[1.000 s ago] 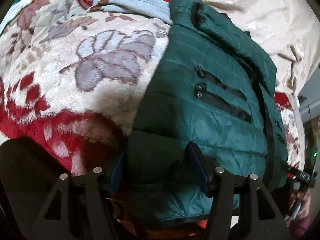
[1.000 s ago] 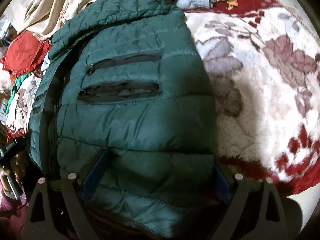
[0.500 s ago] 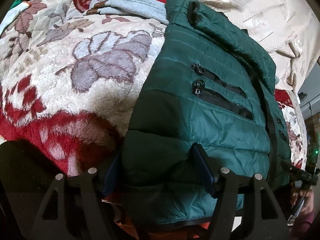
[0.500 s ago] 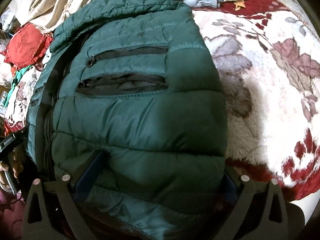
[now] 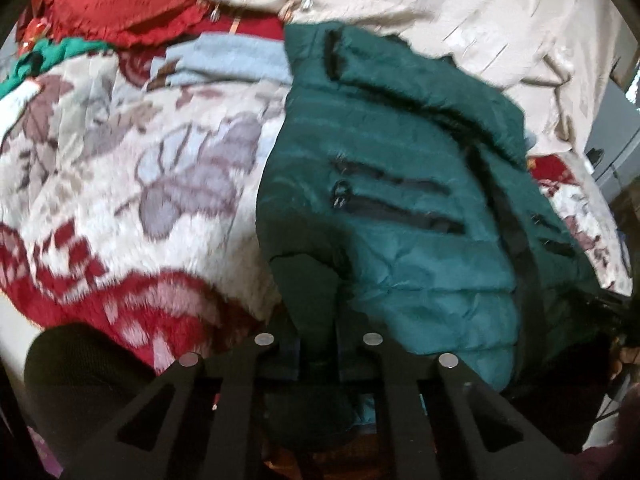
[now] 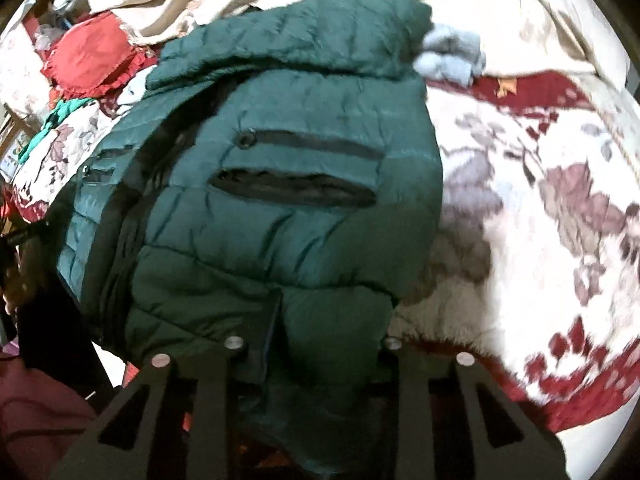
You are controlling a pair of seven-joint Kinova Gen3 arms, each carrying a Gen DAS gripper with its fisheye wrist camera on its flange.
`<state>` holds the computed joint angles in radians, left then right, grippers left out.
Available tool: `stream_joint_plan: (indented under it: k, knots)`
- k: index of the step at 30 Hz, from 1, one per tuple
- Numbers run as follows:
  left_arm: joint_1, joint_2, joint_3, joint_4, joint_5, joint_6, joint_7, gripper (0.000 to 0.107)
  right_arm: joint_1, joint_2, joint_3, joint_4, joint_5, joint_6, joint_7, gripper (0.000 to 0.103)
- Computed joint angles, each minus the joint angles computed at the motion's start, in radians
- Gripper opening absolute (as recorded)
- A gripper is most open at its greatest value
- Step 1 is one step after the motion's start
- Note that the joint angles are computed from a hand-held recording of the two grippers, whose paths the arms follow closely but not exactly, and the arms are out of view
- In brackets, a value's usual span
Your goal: Fold large clothes
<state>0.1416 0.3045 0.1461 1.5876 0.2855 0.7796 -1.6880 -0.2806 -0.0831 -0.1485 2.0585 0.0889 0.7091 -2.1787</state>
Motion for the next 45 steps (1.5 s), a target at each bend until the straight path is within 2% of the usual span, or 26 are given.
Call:
stream_joint_plan:
  k: [4,11,23,34,39,45]
  knots:
    - [-0.056,-0.015,0.020,-0.024,0.097,0.005,-0.065,0.000,0.023,-0.049,0.058,0.023,-0.119,-0.055,0.111,0.028]
    - [-0.074,-0.019,0.021,-0.079,0.174,-0.003,-0.090,0.000,0.063,-0.139,0.125,0.050,-0.278,-0.185,0.220,0.027]
    - [-0.106,0.011,0.027,-0.186,0.256,0.026,-0.077,0.000,0.121,-0.136,0.144,0.017,-0.304,-0.296,0.235,0.027]
    - [-0.072,0.032,0.019,-0.246,0.197,0.017,-0.030,0.000,0.150,-0.109,0.138,-0.009,-0.298,-0.338,0.218,0.027]
    - [-0.024,0.070,0.006,-0.310,0.110,0.001,0.023,0.000,0.151,-0.070,0.158,-0.039,-0.305,-0.351,0.225,0.027]
    - [0.043,0.173,-0.020,-0.459,-0.015,0.014,0.130,0.000,0.173,0.027,0.175,-0.139,-0.319,-0.321,0.284,0.027]
